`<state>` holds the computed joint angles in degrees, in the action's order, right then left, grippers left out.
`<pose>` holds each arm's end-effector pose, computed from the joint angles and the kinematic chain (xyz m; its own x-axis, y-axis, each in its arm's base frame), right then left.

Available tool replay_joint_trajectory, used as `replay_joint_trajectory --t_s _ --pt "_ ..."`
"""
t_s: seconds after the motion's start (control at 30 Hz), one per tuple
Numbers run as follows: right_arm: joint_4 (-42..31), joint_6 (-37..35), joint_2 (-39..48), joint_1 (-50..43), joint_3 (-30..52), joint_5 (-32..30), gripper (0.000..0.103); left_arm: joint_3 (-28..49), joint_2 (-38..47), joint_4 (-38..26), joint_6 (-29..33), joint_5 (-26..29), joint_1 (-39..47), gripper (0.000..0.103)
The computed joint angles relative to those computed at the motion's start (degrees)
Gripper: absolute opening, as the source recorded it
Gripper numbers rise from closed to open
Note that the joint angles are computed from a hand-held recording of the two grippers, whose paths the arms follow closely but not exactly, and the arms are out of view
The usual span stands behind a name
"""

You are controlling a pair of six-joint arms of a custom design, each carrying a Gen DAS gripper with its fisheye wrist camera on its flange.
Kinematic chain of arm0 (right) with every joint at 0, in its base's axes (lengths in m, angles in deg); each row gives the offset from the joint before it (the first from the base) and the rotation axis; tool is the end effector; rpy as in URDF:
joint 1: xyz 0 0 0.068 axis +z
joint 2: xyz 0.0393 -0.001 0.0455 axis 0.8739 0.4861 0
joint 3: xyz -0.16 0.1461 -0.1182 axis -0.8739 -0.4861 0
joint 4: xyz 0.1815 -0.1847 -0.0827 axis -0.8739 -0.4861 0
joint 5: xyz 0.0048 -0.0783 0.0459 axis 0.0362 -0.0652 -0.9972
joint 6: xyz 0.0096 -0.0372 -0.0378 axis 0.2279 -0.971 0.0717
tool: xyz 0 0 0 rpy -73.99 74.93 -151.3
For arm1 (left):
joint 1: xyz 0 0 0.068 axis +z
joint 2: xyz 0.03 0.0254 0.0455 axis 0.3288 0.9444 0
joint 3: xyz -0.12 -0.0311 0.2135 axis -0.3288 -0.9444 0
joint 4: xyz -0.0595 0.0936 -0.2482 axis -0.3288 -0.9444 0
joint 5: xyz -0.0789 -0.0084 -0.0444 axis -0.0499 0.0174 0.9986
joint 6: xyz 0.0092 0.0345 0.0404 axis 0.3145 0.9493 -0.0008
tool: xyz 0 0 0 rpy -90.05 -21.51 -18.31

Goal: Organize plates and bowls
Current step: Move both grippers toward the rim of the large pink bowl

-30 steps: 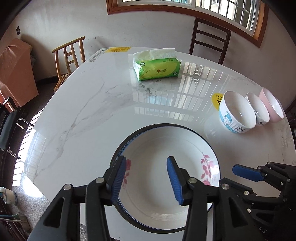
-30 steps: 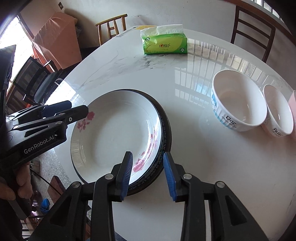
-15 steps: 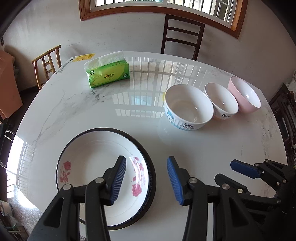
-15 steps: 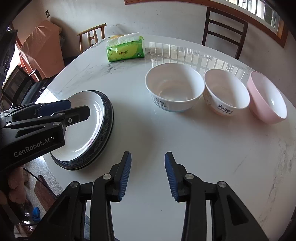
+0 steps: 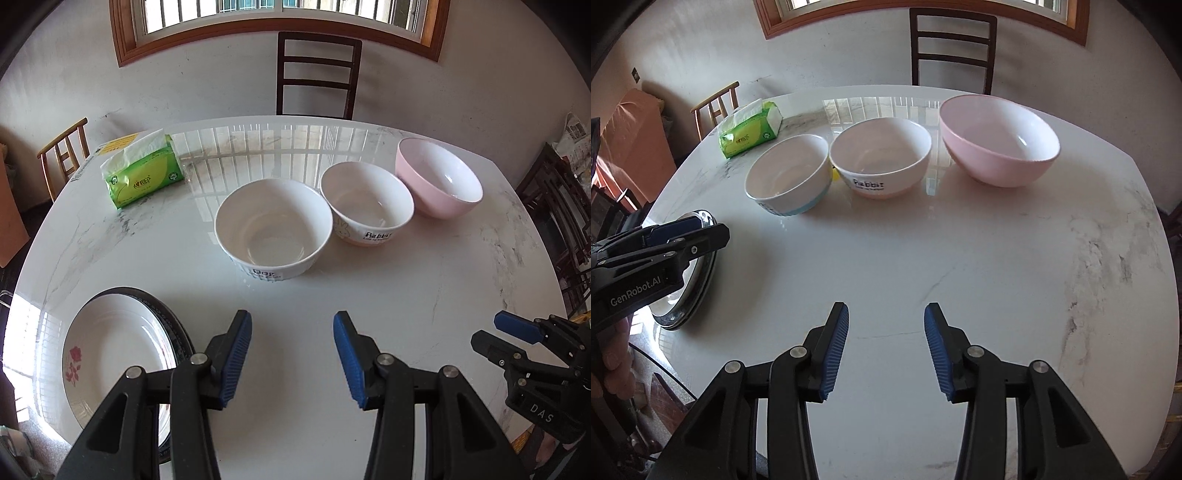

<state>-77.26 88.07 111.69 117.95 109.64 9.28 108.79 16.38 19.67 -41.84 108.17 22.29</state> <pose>0.1542 0.2100 0.1539 -0.8263 0.3121 -0.4690 0.2892 0.9494 0.1222 0.2789 0.0034 0.1735 -0.7424 0.4286 -0.5149 0.5235 0.8508 -0.0465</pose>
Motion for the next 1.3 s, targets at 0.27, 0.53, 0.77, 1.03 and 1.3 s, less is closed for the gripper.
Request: replay_joint_trajectory --t_s 0.27,0.53,0.77,1.03,1.3 --pt "-3.87 0.87 -17.42 -6.70 -13.28 -2.79 0.041 2.96 3.65 3.12 -2.74 -5.49 -4.83 0.047" --pt "-7.98 -9.00 -29.50 -19.65 -16.19 -5.04 0.046 15.26 11.35 -2.76 -4.91 -5.77 -10.77 0.047" --pt "-6.32 -24.41 -29.33 -37.20 -12.44 -10.19 0.047 29.01 19.54 -7.28 -8.56 -4.83 -19.27 0.047" --pt "1.69 -34.68 -19.21 -53.77 -7.28 -17.41 0.047 50.88 36.13 -14.29 -16.86 -4.61 -25.71 0.047" --pt "6.76 -38.35 -5.07 -58.40 -0.66 -19.53 0.046 76.65 56.48 -24.58 -21.25 -10.09 -30.22 0.047"
